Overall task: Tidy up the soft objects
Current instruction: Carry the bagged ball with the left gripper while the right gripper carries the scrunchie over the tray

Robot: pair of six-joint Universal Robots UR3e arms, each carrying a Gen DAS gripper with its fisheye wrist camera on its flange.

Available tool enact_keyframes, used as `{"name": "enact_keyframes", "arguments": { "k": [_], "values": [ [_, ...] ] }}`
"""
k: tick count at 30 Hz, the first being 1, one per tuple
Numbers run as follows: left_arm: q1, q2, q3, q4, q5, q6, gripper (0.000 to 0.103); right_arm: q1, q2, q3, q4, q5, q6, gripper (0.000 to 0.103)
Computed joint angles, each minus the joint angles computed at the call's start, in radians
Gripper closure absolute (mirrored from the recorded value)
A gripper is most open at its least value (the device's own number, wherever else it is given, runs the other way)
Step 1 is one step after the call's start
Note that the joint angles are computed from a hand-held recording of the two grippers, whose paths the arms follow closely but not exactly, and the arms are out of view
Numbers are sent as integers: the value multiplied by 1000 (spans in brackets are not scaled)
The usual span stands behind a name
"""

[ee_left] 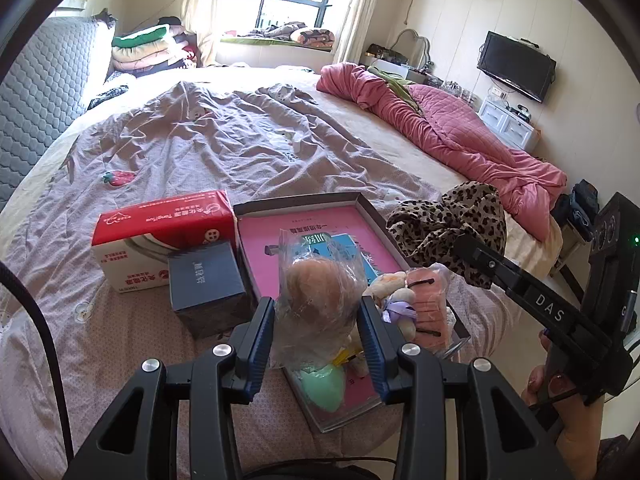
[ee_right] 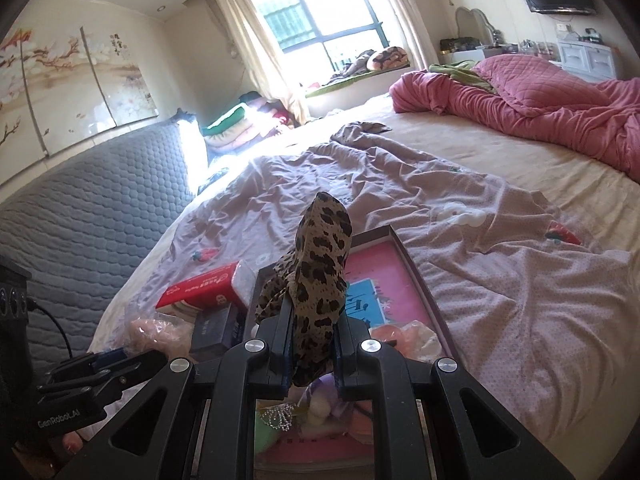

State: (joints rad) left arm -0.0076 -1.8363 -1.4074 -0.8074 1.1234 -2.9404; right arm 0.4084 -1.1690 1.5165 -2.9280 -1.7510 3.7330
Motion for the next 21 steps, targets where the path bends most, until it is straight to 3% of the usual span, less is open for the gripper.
{"name": "enact_keyframes", "arguments": {
  "k": [21],
  "values": [
    [-206, -330, 393, -148, 79, -39, 61, -57, -72, 175, -87, -8, 43, 88]
  ]
}}
